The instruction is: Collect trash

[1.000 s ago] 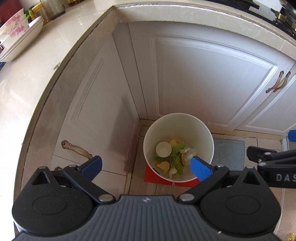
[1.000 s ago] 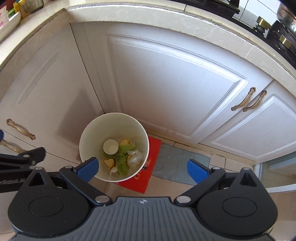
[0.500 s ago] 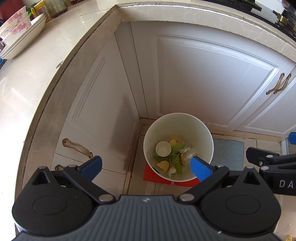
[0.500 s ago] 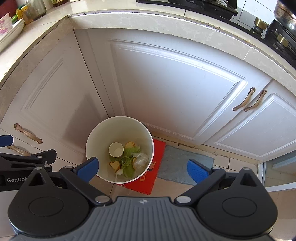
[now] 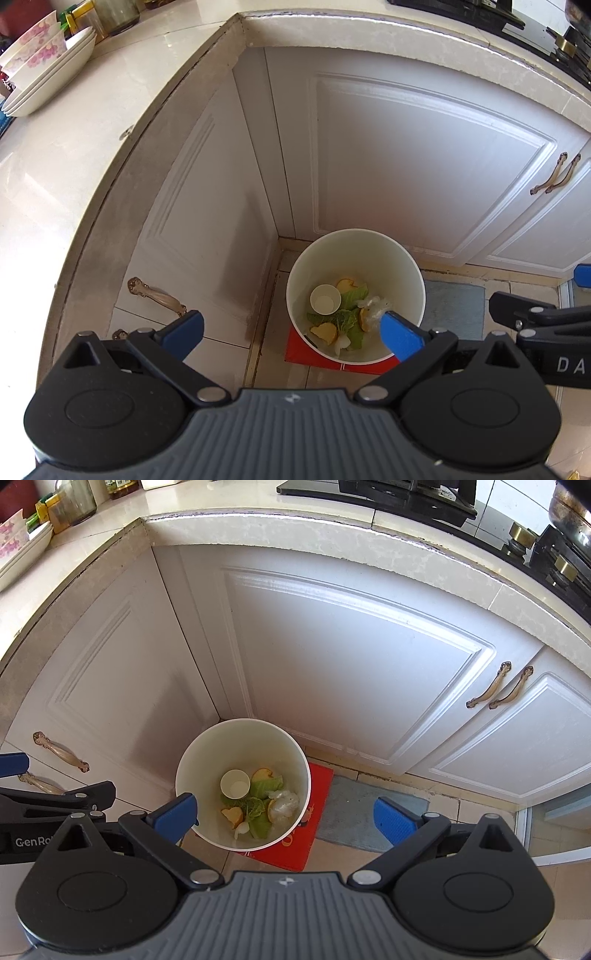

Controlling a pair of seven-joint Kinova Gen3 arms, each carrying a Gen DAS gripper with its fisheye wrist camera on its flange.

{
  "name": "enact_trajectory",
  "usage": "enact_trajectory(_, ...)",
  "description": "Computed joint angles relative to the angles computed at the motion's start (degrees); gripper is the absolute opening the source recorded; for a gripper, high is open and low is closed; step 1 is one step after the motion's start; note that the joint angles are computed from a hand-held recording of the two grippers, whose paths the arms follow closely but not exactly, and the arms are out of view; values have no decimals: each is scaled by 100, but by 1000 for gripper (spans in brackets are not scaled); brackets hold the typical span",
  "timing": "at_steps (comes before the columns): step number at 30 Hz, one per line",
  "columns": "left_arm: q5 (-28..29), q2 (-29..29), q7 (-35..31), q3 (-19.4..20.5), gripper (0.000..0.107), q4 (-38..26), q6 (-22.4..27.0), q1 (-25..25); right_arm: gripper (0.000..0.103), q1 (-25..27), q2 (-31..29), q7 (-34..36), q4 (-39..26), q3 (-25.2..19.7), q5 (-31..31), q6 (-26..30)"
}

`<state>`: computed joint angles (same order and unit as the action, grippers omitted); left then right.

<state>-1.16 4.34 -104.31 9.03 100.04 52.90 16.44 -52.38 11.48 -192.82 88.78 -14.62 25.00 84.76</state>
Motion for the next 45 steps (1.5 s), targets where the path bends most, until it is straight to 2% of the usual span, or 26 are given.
enact_trajectory(45, -17, -41, 38, -4, 101, -72, 105, -7, 103, 84, -63, 169, -12, -8, 69, -13)
